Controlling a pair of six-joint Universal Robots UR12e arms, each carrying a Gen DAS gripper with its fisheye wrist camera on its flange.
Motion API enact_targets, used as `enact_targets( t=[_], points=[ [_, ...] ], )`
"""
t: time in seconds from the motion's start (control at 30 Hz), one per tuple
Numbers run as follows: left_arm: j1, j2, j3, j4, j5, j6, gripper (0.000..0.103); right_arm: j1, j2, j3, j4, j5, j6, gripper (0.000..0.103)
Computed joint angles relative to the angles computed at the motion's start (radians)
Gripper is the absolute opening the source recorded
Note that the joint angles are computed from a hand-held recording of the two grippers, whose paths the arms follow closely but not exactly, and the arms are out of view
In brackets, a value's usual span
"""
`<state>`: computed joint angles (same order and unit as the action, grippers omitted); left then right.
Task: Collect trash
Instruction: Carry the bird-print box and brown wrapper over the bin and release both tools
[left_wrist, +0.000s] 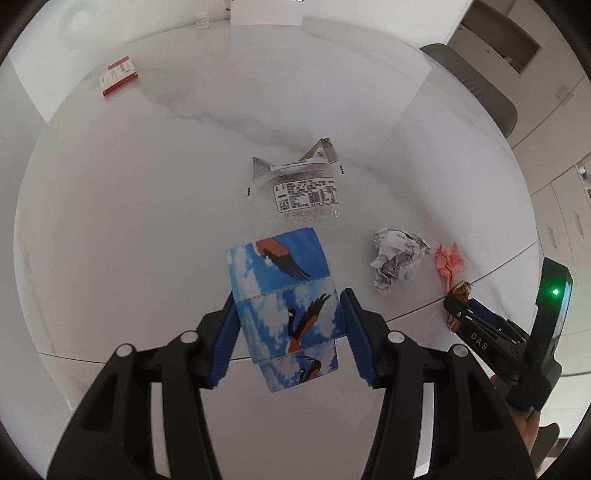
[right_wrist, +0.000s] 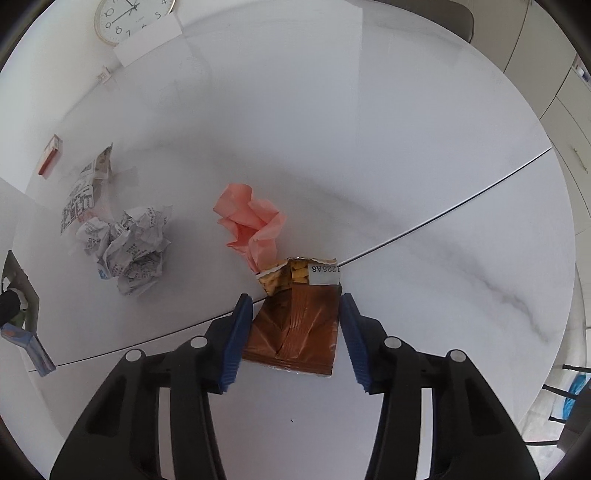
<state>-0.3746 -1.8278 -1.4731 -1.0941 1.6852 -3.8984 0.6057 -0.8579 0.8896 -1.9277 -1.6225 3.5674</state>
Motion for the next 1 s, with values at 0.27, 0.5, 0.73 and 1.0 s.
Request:
enact_targets(
  t=[0.27,0.5,0.73,1.0],
  points=[
    [-0.027,0.006,0.008,-0.016,0.036,0.021,0.052,-0.015,-0.051,0.087,-0.086,0.045,0.004,0.041],
    [-0.069,-0.012,0.045,-0.019,0.002,0.095,0.052,-0.044,-0.194,0.278,-0.222,0.097,0.052,0.041],
    [-0.150,-0.056,0.118,0.004,-0.055,0.198,0.052,-0.071,-0.400,0.506,-0.273,0.028,0.085,0.043],
    [-0.244,-0.116,0.215,-0.004,-0.056,0.286,0.052,-0.119,-0.528,0.735,-0.284,0.046,0.107,0.045]
  ],
)
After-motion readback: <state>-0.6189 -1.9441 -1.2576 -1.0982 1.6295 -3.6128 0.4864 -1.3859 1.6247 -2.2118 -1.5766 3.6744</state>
